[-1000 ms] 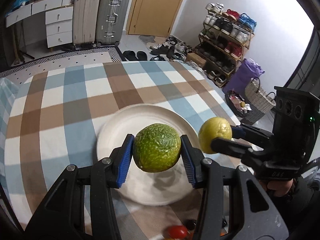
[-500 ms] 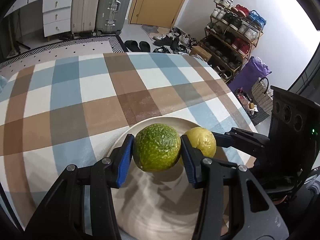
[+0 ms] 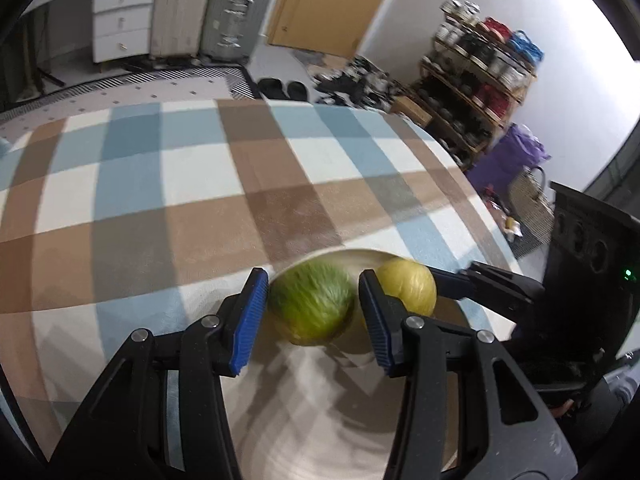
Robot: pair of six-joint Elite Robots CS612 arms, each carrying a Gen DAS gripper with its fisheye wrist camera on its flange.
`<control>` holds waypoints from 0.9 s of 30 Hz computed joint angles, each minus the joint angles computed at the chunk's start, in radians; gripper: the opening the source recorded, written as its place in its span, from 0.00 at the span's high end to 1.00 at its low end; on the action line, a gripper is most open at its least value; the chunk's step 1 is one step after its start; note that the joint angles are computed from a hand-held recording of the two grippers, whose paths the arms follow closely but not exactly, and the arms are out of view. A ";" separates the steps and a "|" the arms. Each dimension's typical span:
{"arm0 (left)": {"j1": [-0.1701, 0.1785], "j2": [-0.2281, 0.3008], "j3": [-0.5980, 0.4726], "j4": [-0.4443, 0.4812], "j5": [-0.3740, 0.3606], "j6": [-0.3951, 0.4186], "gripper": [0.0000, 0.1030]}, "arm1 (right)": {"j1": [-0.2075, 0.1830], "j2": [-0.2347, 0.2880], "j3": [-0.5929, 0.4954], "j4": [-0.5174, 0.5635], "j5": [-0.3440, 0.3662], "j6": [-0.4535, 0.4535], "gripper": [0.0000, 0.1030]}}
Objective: Organize fruits
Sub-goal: 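Carry both fruits to the cream plate and release them onto it, then move both grippers back toward the remaining fruits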
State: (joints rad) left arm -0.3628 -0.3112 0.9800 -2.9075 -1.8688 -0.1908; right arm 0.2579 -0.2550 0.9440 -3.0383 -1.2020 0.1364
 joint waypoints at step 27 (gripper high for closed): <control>-0.054 -0.288 0.519 -0.469 0.220 -0.060 0.01 | 0.038 -0.227 0.452 -0.471 -0.179 0.049 0.00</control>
